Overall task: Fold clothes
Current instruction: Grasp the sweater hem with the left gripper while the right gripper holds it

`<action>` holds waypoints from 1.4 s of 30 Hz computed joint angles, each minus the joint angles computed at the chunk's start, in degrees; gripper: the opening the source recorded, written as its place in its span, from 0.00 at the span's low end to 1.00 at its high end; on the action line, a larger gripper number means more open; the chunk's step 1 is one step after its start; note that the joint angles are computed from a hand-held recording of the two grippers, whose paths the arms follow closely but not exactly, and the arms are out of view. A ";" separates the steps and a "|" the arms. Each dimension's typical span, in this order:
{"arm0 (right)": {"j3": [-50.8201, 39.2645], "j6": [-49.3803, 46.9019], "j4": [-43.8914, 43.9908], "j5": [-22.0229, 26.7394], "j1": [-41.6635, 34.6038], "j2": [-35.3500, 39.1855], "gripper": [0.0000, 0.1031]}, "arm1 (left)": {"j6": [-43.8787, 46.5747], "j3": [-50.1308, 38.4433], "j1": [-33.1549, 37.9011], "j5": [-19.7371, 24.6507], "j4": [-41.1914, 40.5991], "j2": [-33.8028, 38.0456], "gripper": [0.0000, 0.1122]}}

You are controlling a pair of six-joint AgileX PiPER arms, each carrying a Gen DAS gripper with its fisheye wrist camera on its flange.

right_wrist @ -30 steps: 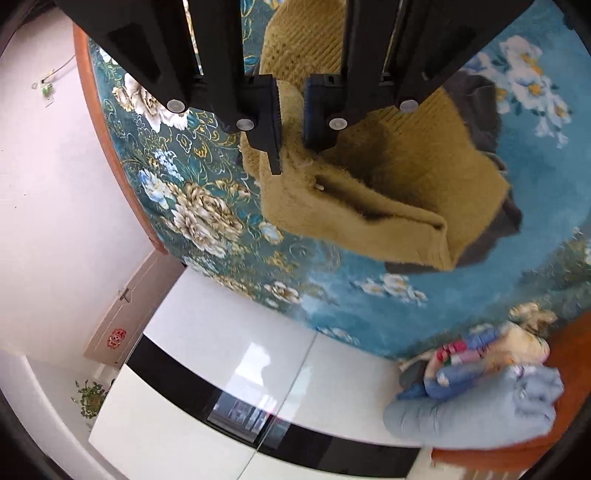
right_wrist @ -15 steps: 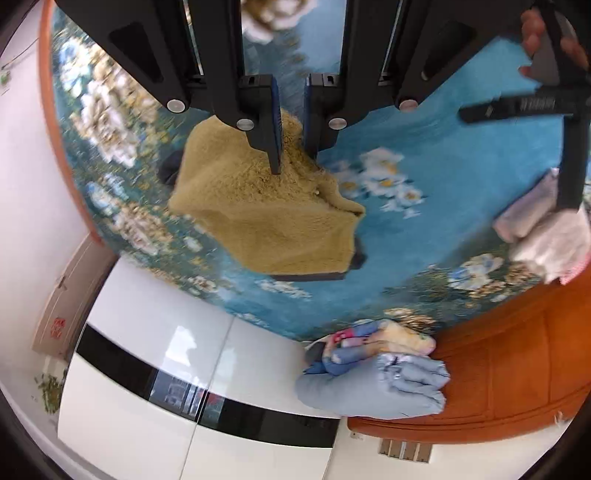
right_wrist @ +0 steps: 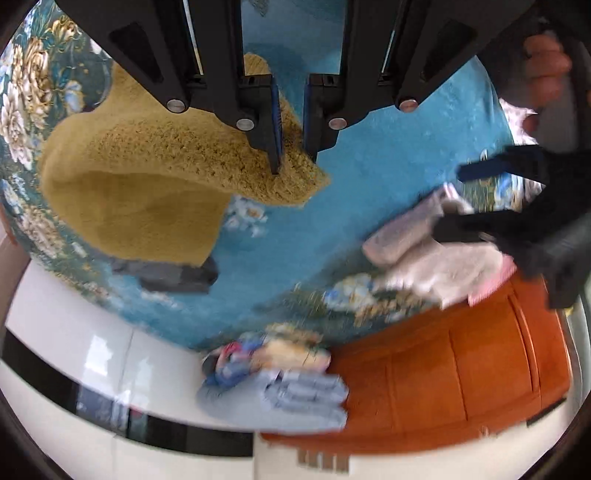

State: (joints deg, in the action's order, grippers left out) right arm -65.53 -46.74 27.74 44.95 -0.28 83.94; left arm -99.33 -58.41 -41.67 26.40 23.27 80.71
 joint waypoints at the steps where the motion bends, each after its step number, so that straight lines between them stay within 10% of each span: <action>1: -0.47 1.39 -1.79 -0.25 1.24 1.86 0.10 | 0.62 0.27 -0.18 0.75 -0.48 -0.23 0.92; 4: 0.15 0.22 -2.78 0.29 0.90 3.90 0.12 | 2.91 1.90 0.03 0.49 -3.67 -0.36 0.92; 9: 1.71 -11.90 6.42 5.05 -7.48 3.12 0.52 | 12.10 0.83 0.96 -1.12 -13.59 3.93 0.92; 14: -0.38 -17.09 12.57 8.73 -21.67 5.14 0.56 | 28.13 -5.45 2.32 -1.43 -29.25 13.08 0.92; 22: -9.00 -1.31 11.47 14.44 -40.99 22.99 0.57 | 56.75 -17.38 7.21 3.25 -61.31 30.61 0.91; 36: -20.64 16.27 17.61 15.69 -41.89 37.65 0.56 | 57.06 -25.99 6.85 3.39 -67.57 41.62 0.83; 42: -22.41 22.32 19.11 16.51 -40.80 38.10 0.29 | 64.86 -21.60 6.14 -1.09 -76.46 39.26 0.55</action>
State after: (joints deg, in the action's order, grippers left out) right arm -87.94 -24.42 46.84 61.46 -41.08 122.04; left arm -34.47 -80.00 -35.53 25.31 -53.19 119.97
